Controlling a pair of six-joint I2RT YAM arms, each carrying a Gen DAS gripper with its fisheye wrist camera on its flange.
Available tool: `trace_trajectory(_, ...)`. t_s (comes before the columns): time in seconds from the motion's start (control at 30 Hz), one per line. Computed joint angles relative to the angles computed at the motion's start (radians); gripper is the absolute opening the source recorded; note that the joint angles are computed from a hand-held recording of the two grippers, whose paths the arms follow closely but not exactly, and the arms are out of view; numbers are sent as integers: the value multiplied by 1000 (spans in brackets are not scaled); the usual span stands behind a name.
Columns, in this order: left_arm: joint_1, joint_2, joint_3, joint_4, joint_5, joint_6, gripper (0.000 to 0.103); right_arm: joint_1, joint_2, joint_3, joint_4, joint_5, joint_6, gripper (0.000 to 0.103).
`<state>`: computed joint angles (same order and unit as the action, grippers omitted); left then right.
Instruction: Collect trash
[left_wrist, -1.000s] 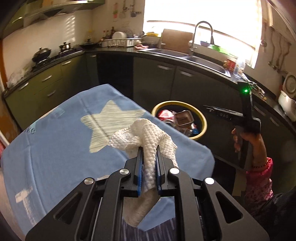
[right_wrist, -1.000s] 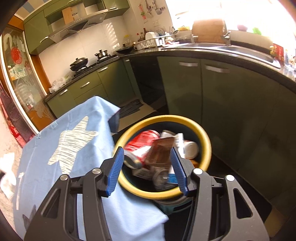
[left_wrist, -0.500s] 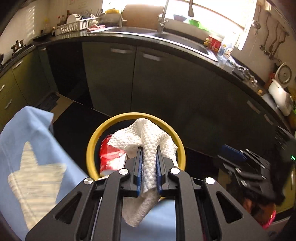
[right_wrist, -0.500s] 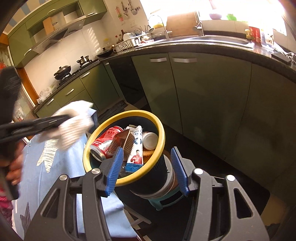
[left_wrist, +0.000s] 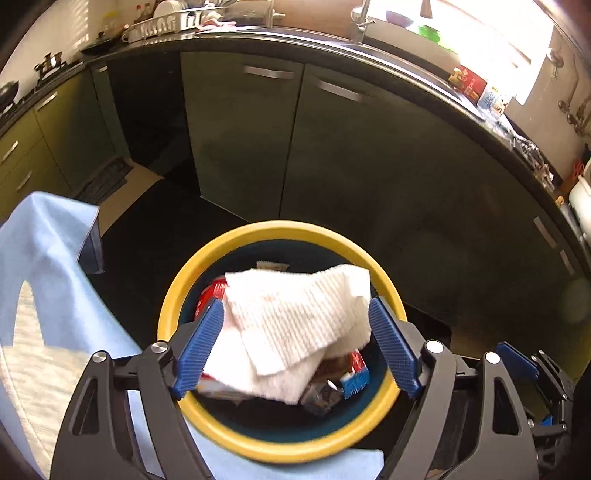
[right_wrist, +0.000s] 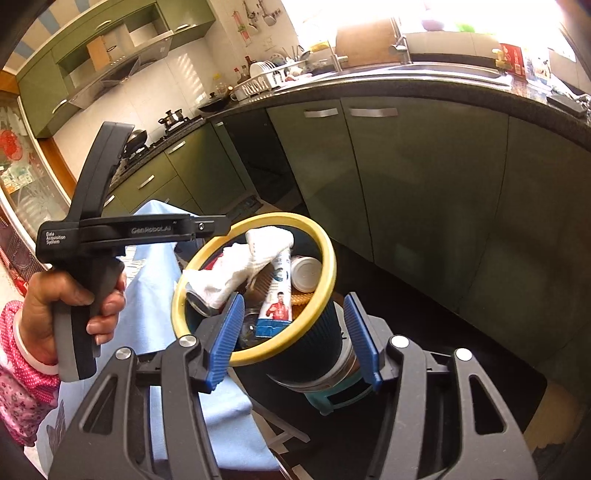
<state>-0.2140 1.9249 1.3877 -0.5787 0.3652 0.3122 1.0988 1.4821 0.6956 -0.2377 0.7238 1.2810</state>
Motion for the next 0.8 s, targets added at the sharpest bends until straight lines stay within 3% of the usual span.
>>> trace_trajectory(0.2,195,-291,-255,15,154,118,92,30,22,62,-36,-4,-39,59)
trace_trajectory(0.3,389,-490,-397,-27,255,244,98,56,74,133,-47,-27,-86,63)
trace_trajectory(0.4,645,-611,-445,-141,352,413,98,94,129,213,-52,-41,-136,70)
trace_trajectory(0.6,1169,-580,-352,-418,499,785,98,164,250,407,-99,-8,-207,96)
trace_trajectory(0.8,1556,-406,-171,-535,602,940,98,237,365,664,-317,96,-220,96)
